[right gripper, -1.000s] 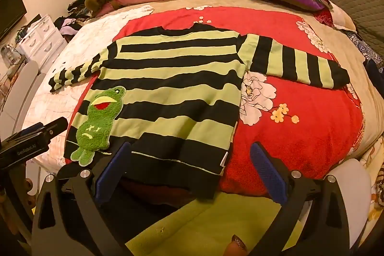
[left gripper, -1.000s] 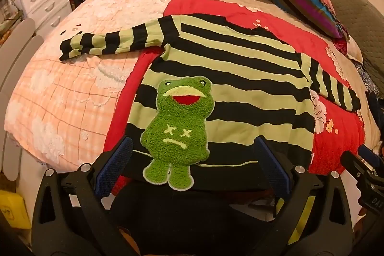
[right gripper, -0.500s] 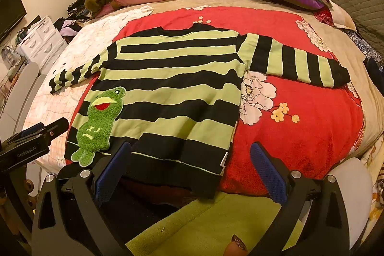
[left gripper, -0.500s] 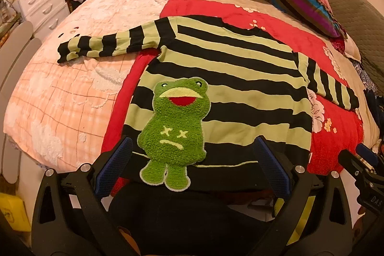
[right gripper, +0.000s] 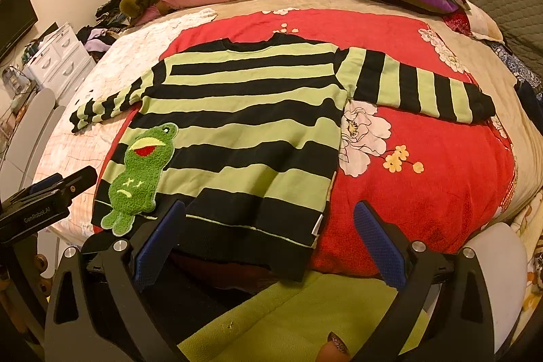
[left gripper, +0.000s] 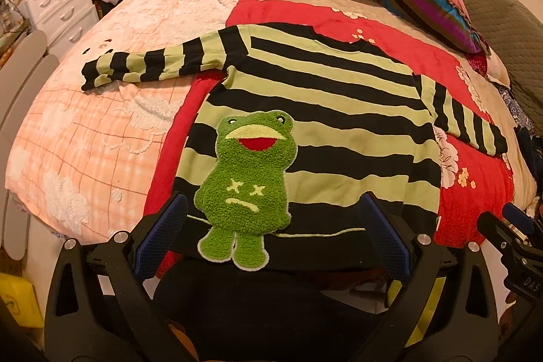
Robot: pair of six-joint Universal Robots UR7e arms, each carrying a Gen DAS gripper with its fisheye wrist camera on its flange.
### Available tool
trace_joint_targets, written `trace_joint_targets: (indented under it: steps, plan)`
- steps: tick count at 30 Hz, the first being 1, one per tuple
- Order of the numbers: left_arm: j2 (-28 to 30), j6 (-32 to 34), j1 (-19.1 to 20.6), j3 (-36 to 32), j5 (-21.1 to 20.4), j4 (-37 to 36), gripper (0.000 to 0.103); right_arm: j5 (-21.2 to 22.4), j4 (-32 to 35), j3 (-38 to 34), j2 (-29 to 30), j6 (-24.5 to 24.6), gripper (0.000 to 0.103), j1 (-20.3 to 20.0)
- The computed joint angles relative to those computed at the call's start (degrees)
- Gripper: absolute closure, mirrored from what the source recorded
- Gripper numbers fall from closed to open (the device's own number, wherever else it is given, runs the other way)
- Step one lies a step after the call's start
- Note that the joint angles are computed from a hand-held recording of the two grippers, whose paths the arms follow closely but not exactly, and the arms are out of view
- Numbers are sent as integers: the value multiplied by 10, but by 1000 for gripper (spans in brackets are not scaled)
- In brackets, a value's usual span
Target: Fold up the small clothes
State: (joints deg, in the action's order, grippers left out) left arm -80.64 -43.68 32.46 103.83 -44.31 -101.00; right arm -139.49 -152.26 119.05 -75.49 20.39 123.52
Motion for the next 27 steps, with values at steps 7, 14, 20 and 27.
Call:
trace_joint_targets:
  steps: [7,14,20,27]
  plan:
    - [-1,1,0,-2,1,3,8,0,2,0,-1,3,4,1]
    - [-1,1,0,-1,1,1,8,1,-7,3,-5,0,4,-3]
    - [-1,3,1,-2,2,0,8,0,-11,4,-6,1,4,-4]
    - [-2,4,1,0,2,-3,8,5,-24,6,-10,-4,4,-7]
